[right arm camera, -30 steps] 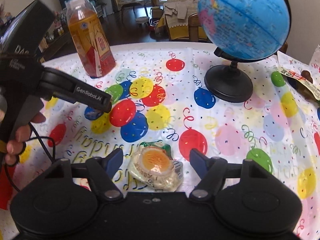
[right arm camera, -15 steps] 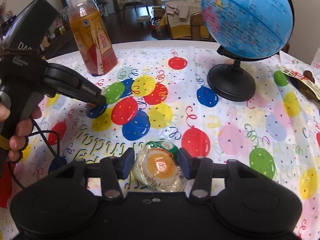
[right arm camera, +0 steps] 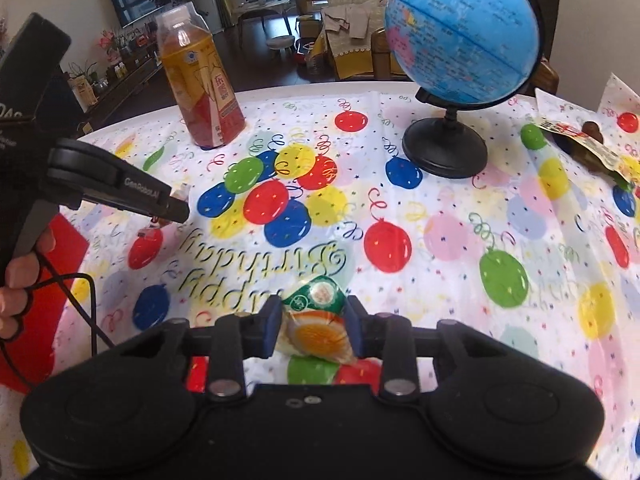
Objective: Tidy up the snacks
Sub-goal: 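Carry the brown candy with the left tool while the right tool carries the cake packet into the box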
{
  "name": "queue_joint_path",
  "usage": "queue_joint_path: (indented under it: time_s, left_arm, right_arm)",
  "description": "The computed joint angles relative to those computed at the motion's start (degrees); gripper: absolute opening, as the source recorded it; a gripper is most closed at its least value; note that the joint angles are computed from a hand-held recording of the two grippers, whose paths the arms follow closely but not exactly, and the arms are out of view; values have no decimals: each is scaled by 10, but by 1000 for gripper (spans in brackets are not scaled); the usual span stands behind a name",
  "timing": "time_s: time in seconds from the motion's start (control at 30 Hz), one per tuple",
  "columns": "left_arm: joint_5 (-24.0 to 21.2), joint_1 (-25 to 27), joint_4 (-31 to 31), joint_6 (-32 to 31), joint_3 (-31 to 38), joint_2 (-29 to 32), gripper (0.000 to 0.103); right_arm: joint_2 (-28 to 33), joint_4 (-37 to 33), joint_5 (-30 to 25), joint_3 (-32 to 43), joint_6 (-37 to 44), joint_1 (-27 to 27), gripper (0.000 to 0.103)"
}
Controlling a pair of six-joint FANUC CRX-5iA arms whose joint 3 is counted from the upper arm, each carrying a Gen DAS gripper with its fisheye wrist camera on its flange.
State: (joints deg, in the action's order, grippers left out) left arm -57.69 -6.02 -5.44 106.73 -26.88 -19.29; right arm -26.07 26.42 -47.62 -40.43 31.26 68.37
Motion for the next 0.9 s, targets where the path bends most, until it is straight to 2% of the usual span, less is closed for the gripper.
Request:
queue_joint_path:
  time_s: [0.03,0.07,0.1,0.23,0.37,0.47,0.53,0.6,0.63,0.67,0.7,0.83,0.9]
  left_arm:
    - [-4,-1,4,-3,-3,-9,16]
    - [-9,-3,4,-4,-4,-20,17]
    - [-15,-5,4,-4,-5,-30,17]
    - [-38,-2,18,-18,-15,-77,17]
    - [-58,5,26,-27,-25,-118,16]
    - [-75,14,33,-29,-33,-142,16]
    - [-87,16,34,-25,-36,-157,16]
    - [-95,17,35,-26,-42,-174,16]
    - [-99,16,34,-24,-43,-181,16]
    - [-103,16,34,-23,-45,-187,16]
    - [-107,17,36,-22,-47,-193,16]
    - [-122,13,31,-8,-51,-212,16]
    - [-126,7,23,3,-50,-216,16]
  right_arm:
    - [-8,2,-7,-2,-6,9,13]
    - [-15,-7,-11,-2,-1,13,4]
    - [-23,-10,-17,-2,-8,19,0]
    - [-48,9,-50,-10,-44,52,0]
    - [-61,32,-64,-22,-73,70,15]
    - [-59,29,-54,-23,-80,65,22]
    - [-48,24,-40,-21,-76,53,30]
    - [-34,24,-27,-21,-79,42,48]
    - [-24,25,-20,-21,-80,35,52]
    - [-14,26,-12,-19,-79,29,64]
    - [-5,26,-5,-19,-78,23,72]
    - [35,11,29,-8,-54,-7,73]
    - [52,-6,43,1,-36,-21,67]
